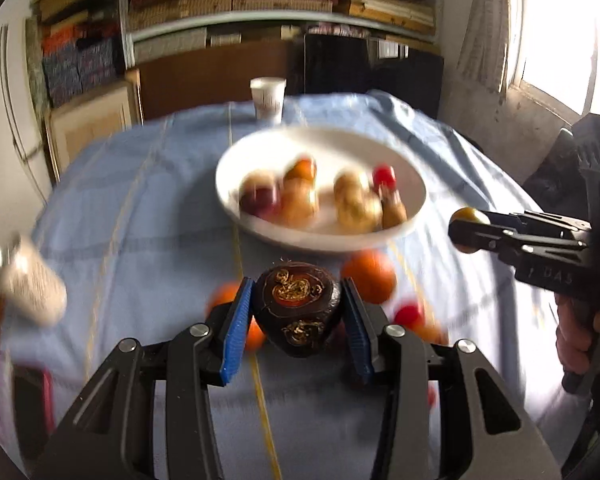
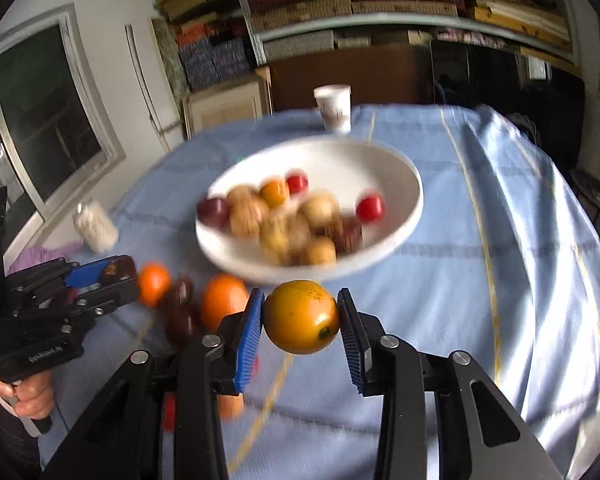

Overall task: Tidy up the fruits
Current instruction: 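Carry both held fruits over the white plate and open both tools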

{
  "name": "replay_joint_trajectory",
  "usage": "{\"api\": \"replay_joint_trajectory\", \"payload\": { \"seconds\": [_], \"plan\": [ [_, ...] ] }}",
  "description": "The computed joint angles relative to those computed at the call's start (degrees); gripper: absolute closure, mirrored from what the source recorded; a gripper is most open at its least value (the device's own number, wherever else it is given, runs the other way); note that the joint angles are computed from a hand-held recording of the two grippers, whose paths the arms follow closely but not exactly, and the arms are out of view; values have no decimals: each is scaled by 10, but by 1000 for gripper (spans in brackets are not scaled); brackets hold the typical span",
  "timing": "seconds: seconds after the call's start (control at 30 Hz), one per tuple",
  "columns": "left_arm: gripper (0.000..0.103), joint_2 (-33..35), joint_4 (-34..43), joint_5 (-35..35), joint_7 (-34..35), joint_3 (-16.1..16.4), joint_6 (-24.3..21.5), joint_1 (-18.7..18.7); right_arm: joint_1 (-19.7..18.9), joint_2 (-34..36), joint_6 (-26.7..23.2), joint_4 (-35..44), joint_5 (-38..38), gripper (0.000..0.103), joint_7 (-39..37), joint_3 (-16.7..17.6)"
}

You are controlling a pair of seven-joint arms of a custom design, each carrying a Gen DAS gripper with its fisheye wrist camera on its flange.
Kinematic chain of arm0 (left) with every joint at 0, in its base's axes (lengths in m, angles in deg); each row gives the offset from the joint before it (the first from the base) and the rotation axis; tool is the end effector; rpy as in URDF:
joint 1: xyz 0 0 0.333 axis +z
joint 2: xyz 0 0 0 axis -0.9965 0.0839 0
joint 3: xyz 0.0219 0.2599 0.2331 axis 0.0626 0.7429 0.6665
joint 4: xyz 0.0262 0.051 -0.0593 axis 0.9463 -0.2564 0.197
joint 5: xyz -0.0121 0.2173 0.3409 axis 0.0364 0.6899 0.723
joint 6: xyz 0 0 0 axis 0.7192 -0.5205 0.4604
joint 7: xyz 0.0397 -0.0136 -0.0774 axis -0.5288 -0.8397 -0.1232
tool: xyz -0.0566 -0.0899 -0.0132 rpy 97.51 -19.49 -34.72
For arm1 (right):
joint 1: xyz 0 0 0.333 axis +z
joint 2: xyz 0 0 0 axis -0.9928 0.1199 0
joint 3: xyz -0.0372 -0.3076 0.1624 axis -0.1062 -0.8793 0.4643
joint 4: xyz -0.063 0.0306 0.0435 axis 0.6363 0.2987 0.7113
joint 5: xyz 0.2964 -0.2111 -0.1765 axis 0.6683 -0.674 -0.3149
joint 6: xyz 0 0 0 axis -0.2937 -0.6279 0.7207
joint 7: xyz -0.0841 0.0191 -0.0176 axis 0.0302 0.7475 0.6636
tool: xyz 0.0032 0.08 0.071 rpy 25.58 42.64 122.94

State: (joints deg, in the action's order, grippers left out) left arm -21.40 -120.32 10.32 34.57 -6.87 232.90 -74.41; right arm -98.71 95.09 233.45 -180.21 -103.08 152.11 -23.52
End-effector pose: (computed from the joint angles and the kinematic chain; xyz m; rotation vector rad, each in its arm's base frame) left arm 0.6688 -0.0808 0.3422 -1.5195 2.0238 -0.8606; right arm 0.6692 0.1583 0.3348 -1.8218 1.4547 -0.4106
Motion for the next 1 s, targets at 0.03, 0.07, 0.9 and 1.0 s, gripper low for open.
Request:
{"api": "replay_joint_trajectory", "payload": {
  "seconds": [0.03, 0.07, 0.9, 1.0],
  "plan": [
    [60, 11, 34, -1, -8, 21, -20, -22, -3, 9, -3, 15, -1, 65, -3, 6],
    [60, 25, 66, -3, -11, 28, -39, -30, -7, 26, -11, 41, 0, 65, -7, 18],
    [5, 20, 44, 38, -154, 117, 19, -86, -29, 40, 143, -25, 70, 22, -24, 24],
    [5, 4, -8, 23, -152, 130, 41, -90, -93, 41, 123, -62, 13, 22, 30, 83]
  ]
}}
